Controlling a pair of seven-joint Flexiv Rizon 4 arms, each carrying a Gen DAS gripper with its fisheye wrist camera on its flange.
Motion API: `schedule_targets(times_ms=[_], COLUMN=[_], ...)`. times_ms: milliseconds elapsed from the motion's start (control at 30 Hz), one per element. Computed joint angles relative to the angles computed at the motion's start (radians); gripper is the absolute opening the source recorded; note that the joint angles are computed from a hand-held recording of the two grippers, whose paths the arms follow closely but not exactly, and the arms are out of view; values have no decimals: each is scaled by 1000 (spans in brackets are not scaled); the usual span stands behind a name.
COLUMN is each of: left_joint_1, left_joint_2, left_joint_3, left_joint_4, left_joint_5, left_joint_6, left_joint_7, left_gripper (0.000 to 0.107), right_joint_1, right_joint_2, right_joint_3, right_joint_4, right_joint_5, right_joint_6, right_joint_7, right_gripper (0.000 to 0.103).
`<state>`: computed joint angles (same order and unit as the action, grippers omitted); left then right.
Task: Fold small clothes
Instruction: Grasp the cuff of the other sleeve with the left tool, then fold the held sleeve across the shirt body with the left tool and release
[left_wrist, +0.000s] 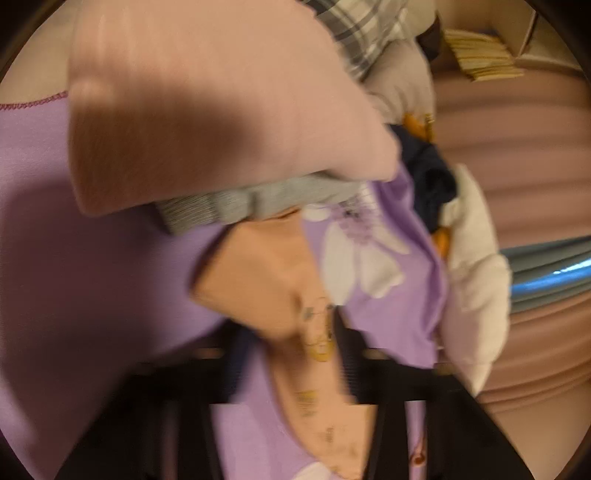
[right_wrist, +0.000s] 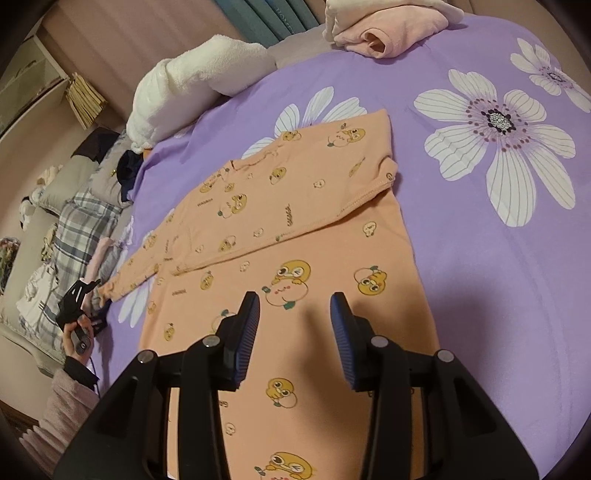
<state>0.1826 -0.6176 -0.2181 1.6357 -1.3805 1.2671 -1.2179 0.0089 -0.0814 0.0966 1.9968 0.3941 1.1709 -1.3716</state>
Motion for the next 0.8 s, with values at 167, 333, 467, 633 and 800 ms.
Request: schedule_targets(times_ms=[167, 333, 467, 633, 800], left_joint_1=[-5, -34, -47, -99, -177], left_joint_2=[11, 55, 98, 131, 139], left_joint_3=[35, 81, 58, 49, 55], left_joint_4=[24, 18, 5, -37, -97], left_joint_5=[101, 348, 462, 583, 716], left_joint_6=[-12, -31, -32, -36, -68], left_joint_7=[-76, -163, -138, -139, -162], left_gripper=[8, 5, 5, 5, 5], right_joint_1=[3, 2, 4, 10, 14], right_joint_2=[11, 17, 23, 39, 61], right_joint_3=[0, -1, 3, 5, -1], right_joint_4=[16, 17, 18, 28, 41], right_joint_5=[-6, 24, 66, 109, 150], right_joint_6=[-2, -2, 5, 16, 26], right_joint_7=[4, -13, -42, -88, -151], right_gripper=[41, 41, 41, 41, 41])
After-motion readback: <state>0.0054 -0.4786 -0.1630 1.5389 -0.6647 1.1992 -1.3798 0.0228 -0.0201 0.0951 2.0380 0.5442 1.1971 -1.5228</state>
